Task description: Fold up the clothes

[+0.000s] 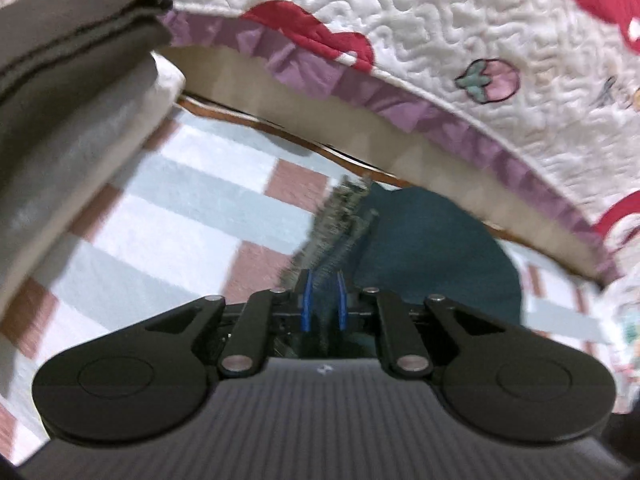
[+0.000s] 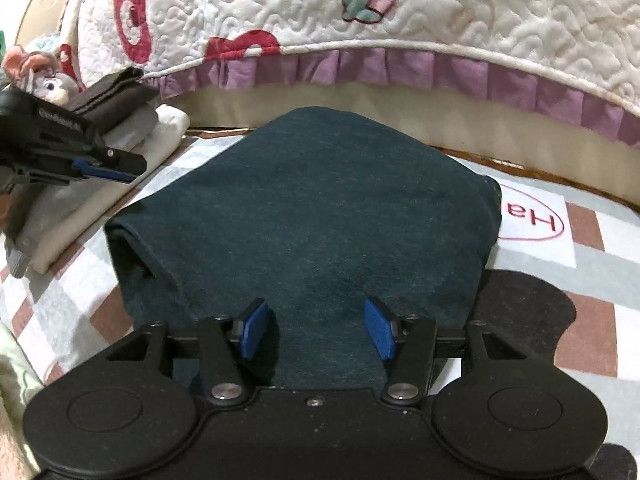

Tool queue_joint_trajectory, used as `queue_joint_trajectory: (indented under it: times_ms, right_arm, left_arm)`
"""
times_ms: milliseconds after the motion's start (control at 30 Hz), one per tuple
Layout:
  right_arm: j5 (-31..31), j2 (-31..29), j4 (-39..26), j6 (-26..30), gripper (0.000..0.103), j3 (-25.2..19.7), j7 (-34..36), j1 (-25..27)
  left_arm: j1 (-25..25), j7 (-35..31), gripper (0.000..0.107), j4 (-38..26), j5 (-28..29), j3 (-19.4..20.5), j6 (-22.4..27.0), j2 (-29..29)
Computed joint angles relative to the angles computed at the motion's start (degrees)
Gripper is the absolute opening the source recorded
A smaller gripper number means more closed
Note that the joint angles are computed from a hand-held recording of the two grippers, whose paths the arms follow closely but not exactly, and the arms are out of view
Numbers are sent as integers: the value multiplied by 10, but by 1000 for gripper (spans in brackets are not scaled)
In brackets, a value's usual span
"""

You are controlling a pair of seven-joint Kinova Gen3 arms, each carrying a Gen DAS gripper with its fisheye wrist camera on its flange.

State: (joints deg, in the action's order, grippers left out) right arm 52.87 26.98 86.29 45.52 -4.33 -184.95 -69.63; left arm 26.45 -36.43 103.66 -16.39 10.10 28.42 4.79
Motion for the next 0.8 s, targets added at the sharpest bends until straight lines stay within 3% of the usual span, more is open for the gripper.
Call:
queue_joint_trajectory:
  times_ms: [100,167,233,400,500,600,733,800]
  right_arm:
    - [0,-9,19,-69,55,-14,8,22]
    - [-16,-2,13,-87,56,-4,52,17]
    - [-15,8,-5,-68,56,-34,99,31]
    - [-27,15,-33,-24,56,-166,215,121]
    - [-73,-24,-5,-66,53,-200,243,182]
    - [-88,-71,40,-112,54,-143,192,187]
    - [-42,-83,62,-107,54,-37,108,139]
    - [-36,-61,51,-98,54,-1,105,123]
  left_arm:
    - [-36,-70,17,-7,43,44,-4,8]
    - [-14,-97,23,-34,48,37,27,21]
    - [39,-94,24,-63,16,6,73,48]
    - [167,-66,20,-111,-100,-70,190,124]
    - [169,-18,21,-123,-121,-63,222,131]
    - [132,-7,21,-118,-105,-39,209,129]
    - [143,1,21,-129,-121,-42,220,144]
    - [149,2,21,-135,-131,-43,226,151]
